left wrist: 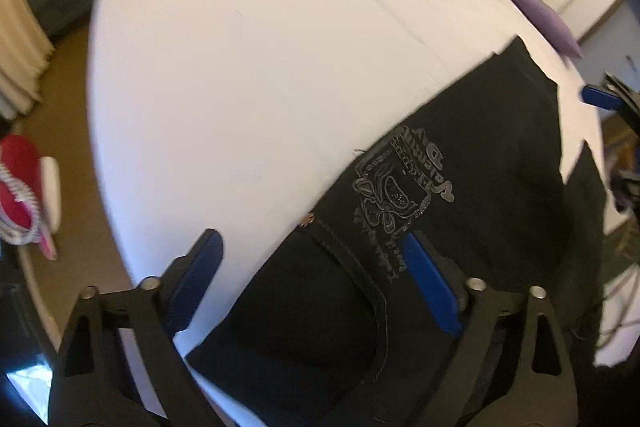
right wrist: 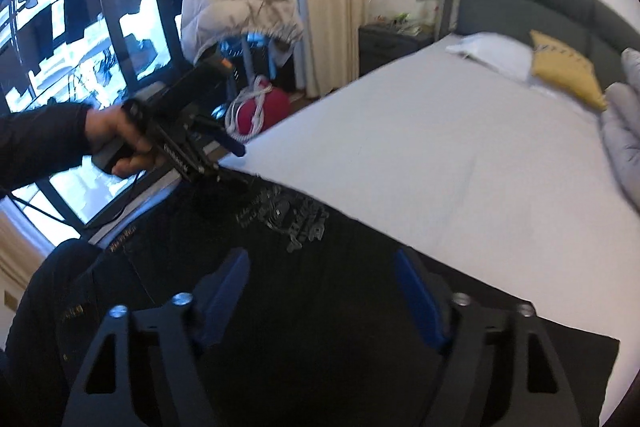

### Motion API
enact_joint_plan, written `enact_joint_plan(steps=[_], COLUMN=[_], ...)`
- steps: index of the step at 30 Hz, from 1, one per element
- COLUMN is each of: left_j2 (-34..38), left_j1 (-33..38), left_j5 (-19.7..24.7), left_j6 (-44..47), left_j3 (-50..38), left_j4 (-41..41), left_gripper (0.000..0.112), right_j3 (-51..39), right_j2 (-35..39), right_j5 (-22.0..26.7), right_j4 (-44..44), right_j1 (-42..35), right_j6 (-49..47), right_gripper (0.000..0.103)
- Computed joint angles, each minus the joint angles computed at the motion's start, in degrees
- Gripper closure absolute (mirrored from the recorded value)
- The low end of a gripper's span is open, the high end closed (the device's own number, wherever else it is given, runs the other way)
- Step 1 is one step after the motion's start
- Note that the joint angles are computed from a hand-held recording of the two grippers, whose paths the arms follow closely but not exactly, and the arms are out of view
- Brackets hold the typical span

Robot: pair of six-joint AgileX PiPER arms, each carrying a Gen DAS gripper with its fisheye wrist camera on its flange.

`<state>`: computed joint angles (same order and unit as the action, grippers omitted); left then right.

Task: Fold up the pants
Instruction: 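Grasp the jeans waistband with the left tool while the right tool grasps the waistband beside it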

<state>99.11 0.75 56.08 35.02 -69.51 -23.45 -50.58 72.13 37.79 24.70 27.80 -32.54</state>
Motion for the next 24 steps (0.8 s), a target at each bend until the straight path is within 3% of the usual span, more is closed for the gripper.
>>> enact_joint_plan(steps=[2, 4, 8, 10, 12, 14, 17, 20, 24], left_j2=[4.7, 7.3, 11.7, 12.7, 13.3, 13.5, 12.1, 7.2, -6.2], left_j1=[-1.3, -2.8, -2.5, -3.3, -2.8, -3.4, -4.6, -5.6, -7.7], left_j5=[2.6, 2.0, 3.9, 3.4, 4.9, 4.6, 2.0, -3.0, -9.1], left_j6=[-0.3, -1.0, -1.4, -2.6, -1.9, -2.1, -3.1, -2.8, -3.6], left_j3=[-3.4, -5.3, -10.2, -11.1, -12.3, -12.1, -10.2, -4.6, 8.1], left_j4=[2.5, 5.7, 5.0, 6.9, 6.3, 5.3, 6.1, 5.6, 5.4], left_gripper=[0.030, 0.030, 0.034, 0.047, 0.073, 0.087, 0.099, 0.104, 0.106], right_j3=[-1.3, -3.3, -6.1, -7.5, -9.2, -11.2, -13.8, -18.1, -23.5], right_j2=[3.0, 6.0, 9.3, 11.0, 12.6, 14.6, 17.2, 20.7, 25.5], right_j5=[1.5, 3.4, 5.8, 7.3, 7.9, 8.9, 9.8, 12.7, 15.1], right_j4=[2.7, 5.7, 9.2, 10.9, 10.3, 9.0, 5.1, 0.3, -5.2], right_j1=[-2.2, -4.6, -7.2, -8.2, -8.0, -7.2, -5.0, -2.6, -0.8], right_j6=[-4.1, -7.9, -11.8, -13.8, -13.4, -13.2, -11.5, -9.9, -7.7], right_gripper=[0.028, 0.028, 0.030, 0.033, 0.034, 0.035, 0.038, 0.047, 0.051])
